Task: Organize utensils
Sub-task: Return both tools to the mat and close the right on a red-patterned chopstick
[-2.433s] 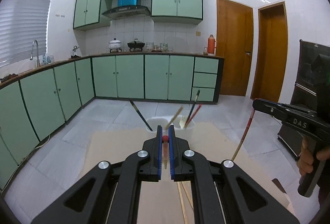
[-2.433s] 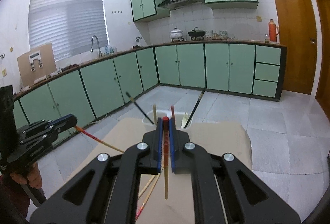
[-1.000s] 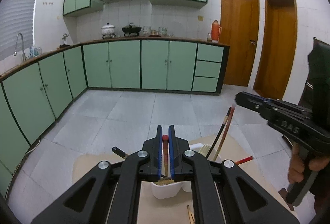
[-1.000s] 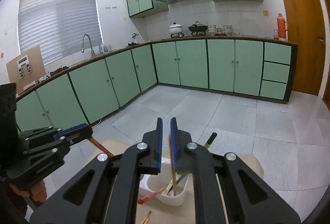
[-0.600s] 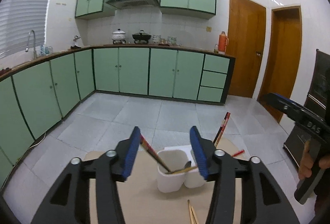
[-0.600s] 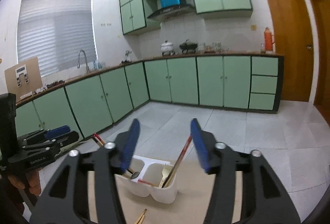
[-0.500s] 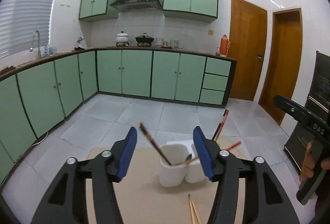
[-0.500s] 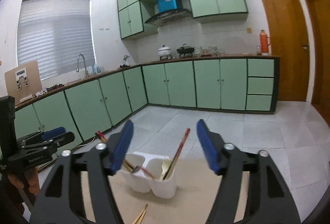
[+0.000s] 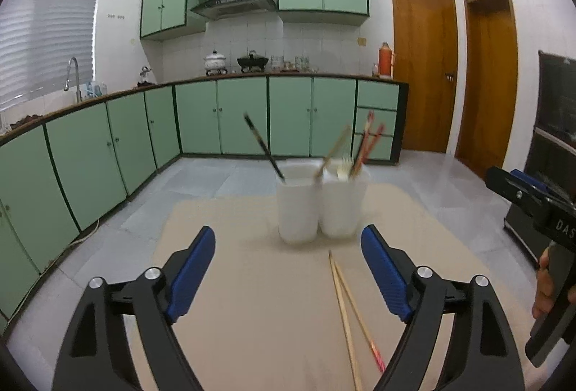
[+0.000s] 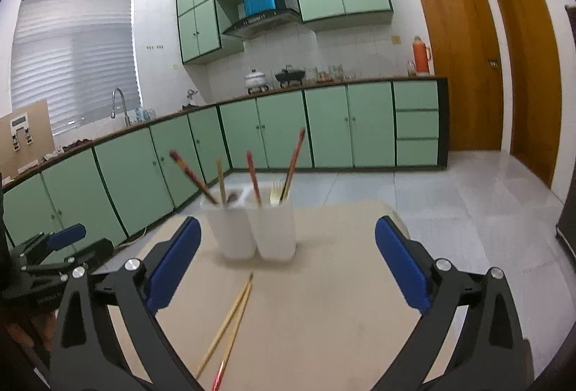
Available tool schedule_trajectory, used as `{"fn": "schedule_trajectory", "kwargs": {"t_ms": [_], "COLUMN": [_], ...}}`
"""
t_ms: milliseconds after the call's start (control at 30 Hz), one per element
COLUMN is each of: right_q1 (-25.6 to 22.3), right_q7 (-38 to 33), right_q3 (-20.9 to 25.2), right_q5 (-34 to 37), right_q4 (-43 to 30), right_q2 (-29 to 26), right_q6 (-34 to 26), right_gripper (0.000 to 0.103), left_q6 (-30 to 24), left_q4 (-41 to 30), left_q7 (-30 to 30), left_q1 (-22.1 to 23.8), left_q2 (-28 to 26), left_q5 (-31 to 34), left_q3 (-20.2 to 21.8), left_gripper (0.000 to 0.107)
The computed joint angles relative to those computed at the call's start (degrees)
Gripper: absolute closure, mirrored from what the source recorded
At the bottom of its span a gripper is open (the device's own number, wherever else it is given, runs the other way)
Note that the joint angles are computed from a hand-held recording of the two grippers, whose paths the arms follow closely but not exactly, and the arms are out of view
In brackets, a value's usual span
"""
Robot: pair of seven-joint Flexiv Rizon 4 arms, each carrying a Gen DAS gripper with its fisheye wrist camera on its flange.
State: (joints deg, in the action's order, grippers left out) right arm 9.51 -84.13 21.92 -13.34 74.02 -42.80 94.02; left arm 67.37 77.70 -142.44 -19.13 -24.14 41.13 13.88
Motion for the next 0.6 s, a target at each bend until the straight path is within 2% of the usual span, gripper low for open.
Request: {"fn": "schedule_trajectory", "kwargs": {"t_ms": [300, 500, 600], "right_q1": [2.66, 4.26, 6.54], "right_q7": [3.33, 6.26, 7.33], "right_q3": [-6.4, -8.95, -11.39], "right_q5": [0.57, -0.59, -1.18], "right_q4": [12.06, 17.8, 20.06], "right_q2": [4.26, 5.7, 6.34], "right_q6": [4.1, 5.63, 6.84], "right_gripper": [0.008, 0.008, 0.008], "left_q6": [-0.72, -1.86, -2.51], "left_q4": [7.64, 11.78, 13.51], "left_q7": [-4.92, -7.43, -9.13], "left_q1": [-1.5, -1.65, -1.34], "left_q2": [1.96, 3.96, 4.96], "left_q5": [2.1, 4.87, 5.99], "left_q3": [-0.16, -0.97, -1.57], "left_gripper": [0.025, 0.025, 0.025]}}
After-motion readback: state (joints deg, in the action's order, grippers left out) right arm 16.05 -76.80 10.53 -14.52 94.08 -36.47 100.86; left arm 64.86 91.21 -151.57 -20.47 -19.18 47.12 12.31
